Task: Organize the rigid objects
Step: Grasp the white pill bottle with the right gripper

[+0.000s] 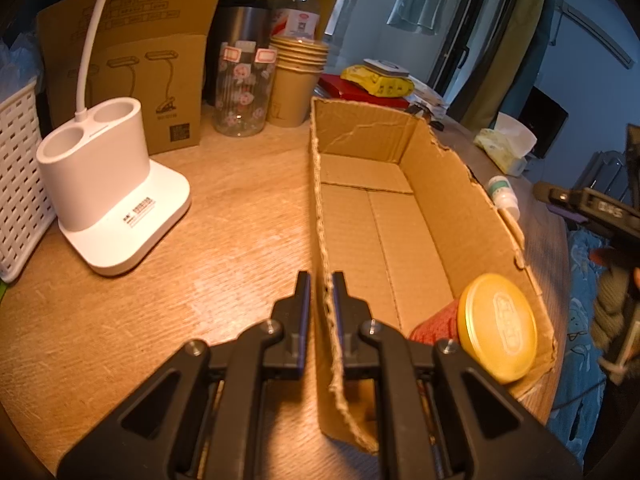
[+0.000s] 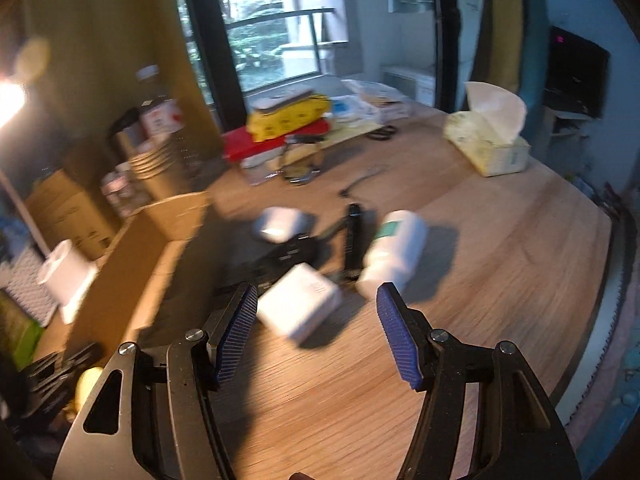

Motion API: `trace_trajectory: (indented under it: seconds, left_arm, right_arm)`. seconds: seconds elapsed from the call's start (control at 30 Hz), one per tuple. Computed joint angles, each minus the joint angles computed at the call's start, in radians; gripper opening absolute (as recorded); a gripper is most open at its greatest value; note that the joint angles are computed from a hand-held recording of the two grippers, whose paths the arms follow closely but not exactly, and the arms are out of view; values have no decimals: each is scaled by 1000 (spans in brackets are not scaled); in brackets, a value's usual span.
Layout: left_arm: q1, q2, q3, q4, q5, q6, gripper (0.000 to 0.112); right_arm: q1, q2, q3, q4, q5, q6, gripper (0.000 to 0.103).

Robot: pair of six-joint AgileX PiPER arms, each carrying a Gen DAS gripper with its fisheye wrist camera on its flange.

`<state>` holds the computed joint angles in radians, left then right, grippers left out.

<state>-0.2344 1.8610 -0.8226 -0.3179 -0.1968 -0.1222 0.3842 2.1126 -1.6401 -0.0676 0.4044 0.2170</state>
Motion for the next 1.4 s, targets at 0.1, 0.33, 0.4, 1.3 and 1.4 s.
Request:
trace_trajectory:
  seconds: [0.1,0.33,0.4,1.3,1.4]
  left_arm:
    - [1,0,-2,10,2,-10,10]
    - [0,1,-2,2,1,-1,10]
    - [0,0,-1,1,1,-2,10]
    - [-3,0,-1,-5,0,4,10]
    - [-2,0,-1,-4,0,3,10]
  right_arm:
    - [-29,60,-68,-18,20,14,66]
    - [-60,179,-228,-121,80,119,66]
    - [-68,216,-285,-128,103,128,66]
    - [-69,437,-645,-90,320,70,50]
    - [-68,387,-558,-98,270,78,50]
